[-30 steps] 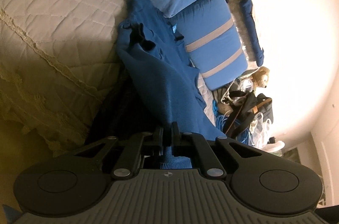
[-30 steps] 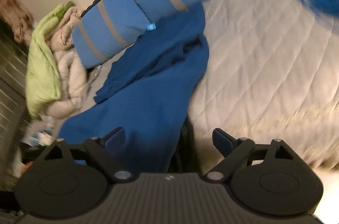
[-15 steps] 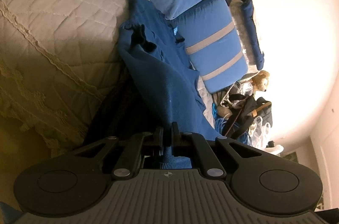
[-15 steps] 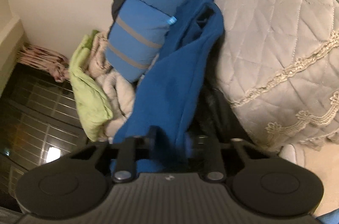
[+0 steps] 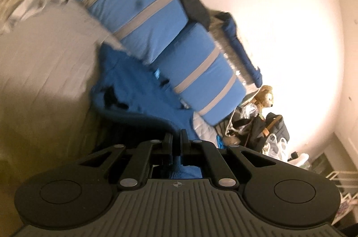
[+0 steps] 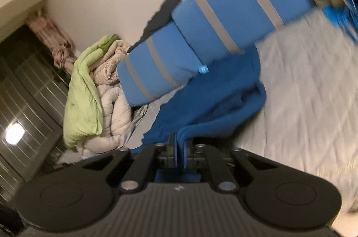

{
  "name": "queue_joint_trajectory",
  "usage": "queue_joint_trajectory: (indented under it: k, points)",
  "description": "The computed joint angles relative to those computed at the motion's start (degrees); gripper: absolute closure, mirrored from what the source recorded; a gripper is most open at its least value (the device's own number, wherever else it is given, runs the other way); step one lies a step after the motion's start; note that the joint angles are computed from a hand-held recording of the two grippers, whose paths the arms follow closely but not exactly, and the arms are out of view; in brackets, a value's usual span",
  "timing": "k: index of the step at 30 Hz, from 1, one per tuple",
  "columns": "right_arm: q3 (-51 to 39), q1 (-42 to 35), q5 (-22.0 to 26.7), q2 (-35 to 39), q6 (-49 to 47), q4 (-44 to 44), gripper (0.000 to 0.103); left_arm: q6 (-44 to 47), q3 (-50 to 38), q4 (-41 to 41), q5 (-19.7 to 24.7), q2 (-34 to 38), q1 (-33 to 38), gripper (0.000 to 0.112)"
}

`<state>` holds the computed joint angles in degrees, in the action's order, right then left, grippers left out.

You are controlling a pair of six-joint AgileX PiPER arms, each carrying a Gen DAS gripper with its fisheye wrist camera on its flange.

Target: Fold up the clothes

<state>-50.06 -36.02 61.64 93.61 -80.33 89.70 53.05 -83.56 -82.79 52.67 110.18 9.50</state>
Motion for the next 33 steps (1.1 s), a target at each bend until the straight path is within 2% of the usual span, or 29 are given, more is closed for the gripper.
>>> queue_joint_trajectory:
  k: [6, 11, 20, 28, 33]
  points:
    - [-5.06, 3.67, -7.31, -1.55, -2.18, 2.55, 0.098, 2.22, -4.83, -0.58, -4.09, 1.14, -2.01, 0.107]
    - [-6.84, 6.43, -12.96, -1.31, -5.33, 6.13, 0.098, 3.46, -7.57, -4.74, -3.77, 3.48, -2.57, 0.107]
    - [-13.94, 6.8, -10.6, 4.48, 5.21, 5.23, 0.098, -3.1, -13.54, -1.35, -6.76, 6.58, -3.72, 0.107]
    - [-19.92, 8.74, -14.15, 10.71, 9.27, 4.58, 0.098, -11.89, -23.81, 6.89, -8.5, 12.28, -4.81, 0.107]
    - [-25.72, 10.33, -15.86, 14.1, 11.7, 3.28, 0.098, -20.02, -35.38, 13.59, -7.89, 18.09, -5.25, 0.107]
